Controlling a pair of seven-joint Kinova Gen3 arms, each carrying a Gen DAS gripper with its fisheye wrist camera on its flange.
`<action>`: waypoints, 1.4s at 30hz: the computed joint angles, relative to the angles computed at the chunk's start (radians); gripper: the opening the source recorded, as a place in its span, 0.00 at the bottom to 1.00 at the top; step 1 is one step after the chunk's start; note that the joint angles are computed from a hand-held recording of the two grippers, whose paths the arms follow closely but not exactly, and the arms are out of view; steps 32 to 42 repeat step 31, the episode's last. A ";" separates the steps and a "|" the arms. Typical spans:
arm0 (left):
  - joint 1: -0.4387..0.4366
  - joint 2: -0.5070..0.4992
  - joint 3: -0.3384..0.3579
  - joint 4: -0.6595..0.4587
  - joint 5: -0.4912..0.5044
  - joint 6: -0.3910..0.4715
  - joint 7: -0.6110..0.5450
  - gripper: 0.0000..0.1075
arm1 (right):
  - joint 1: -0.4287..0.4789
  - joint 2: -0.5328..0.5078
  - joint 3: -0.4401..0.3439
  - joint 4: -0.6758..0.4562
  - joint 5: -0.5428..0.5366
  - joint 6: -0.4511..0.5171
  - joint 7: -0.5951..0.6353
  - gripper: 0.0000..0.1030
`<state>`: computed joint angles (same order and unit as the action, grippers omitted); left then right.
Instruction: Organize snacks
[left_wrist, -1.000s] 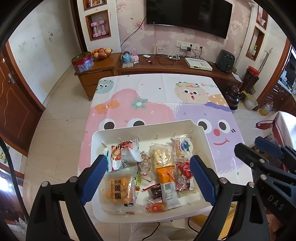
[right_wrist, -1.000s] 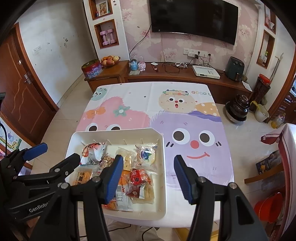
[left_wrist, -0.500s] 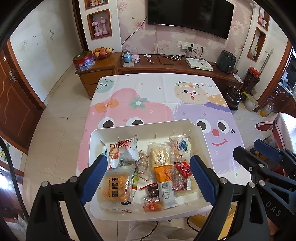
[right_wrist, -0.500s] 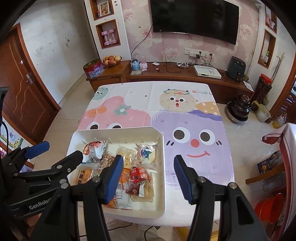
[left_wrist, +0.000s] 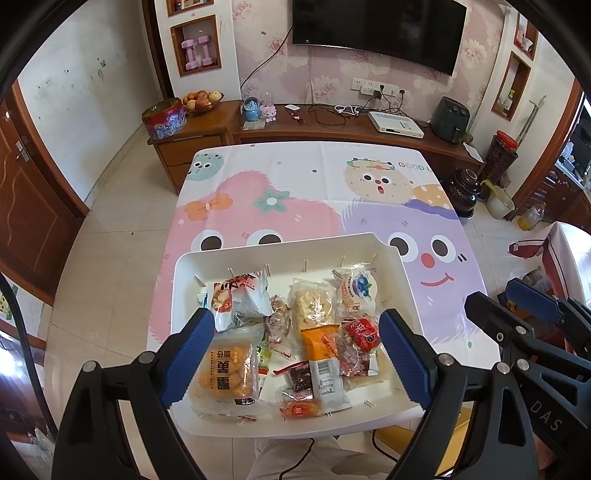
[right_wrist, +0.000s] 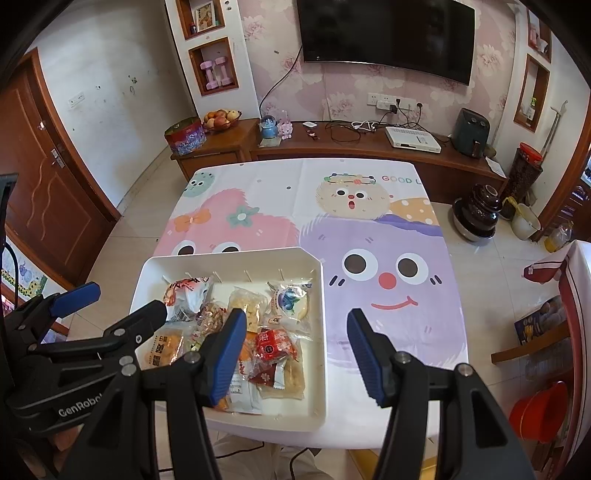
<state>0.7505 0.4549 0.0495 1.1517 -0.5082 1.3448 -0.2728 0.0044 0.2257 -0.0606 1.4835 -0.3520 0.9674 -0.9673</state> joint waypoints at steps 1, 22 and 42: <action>0.000 0.001 0.000 -0.001 0.000 0.002 -0.001 0.84 | 0.000 0.000 0.000 0.000 -0.001 0.001 0.001 0.56; -0.005 -0.006 0.003 0.012 0.001 -0.007 0.002 0.84 | -0.005 -0.010 -0.001 0.031 -0.013 -0.019 0.011 0.55; -0.007 -0.009 0.003 0.017 0.001 -0.009 0.001 0.84 | -0.009 -0.014 -0.001 0.036 -0.011 -0.023 0.007 0.55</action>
